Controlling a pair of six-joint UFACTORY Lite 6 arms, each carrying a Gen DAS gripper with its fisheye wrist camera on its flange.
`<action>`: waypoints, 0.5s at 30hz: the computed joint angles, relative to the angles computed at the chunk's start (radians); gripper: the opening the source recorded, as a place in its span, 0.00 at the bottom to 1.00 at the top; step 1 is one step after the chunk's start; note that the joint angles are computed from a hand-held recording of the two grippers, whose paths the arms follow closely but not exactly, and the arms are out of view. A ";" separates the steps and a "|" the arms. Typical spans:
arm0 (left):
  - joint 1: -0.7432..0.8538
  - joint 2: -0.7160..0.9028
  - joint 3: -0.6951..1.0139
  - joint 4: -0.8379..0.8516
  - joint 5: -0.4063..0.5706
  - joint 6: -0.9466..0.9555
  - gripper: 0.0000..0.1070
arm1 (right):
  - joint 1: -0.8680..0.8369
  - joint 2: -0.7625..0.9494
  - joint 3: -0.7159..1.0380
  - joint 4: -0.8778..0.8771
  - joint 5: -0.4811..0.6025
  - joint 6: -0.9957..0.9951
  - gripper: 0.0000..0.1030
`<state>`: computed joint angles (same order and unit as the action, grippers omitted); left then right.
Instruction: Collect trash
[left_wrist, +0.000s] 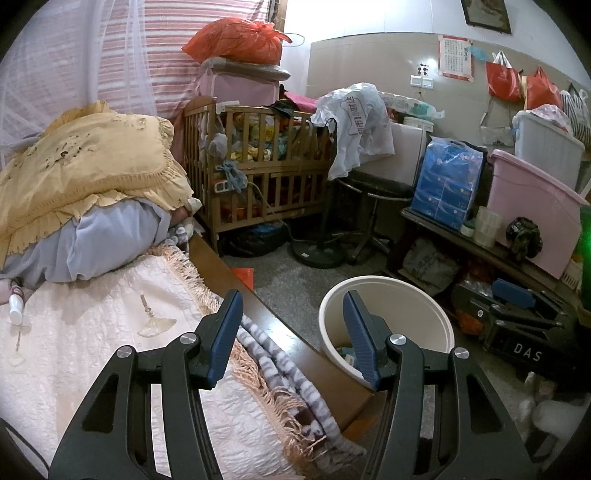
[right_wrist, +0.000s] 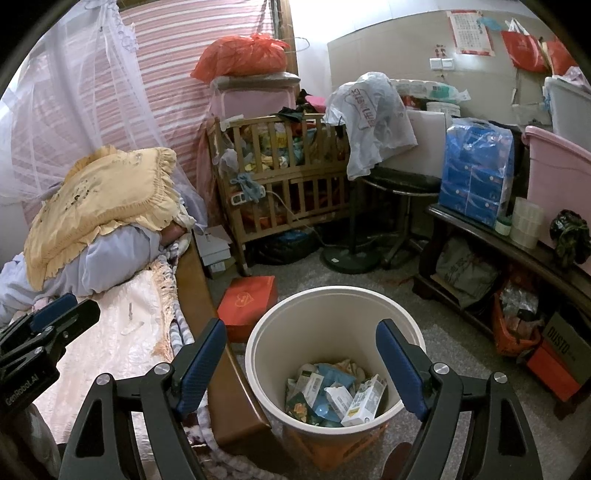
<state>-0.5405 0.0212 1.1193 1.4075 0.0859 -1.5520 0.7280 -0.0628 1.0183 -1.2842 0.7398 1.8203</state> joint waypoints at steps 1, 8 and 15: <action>0.000 0.003 0.005 -0.014 0.000 0.013 0.51 | 0.001 0.000 0.000 0.001 0.001 0.001 0.79; -0.003 0.004 0.009 -0.041 0.005 0.038 0.51 | -0.007 0.001 0.006 0.006 -0.007 -0.011 0.79; -0.005 0.004 0.005 -0.008 0.005 0.004 0.51 | 0.001 -0.002 -0.029 -0.019 -0.012 0.032 0.79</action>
<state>-0.5451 0.0251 1.1239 1.3996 0.0913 -1.5478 0.7294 -0.0644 0.9898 -1.3031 0.7280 1.8519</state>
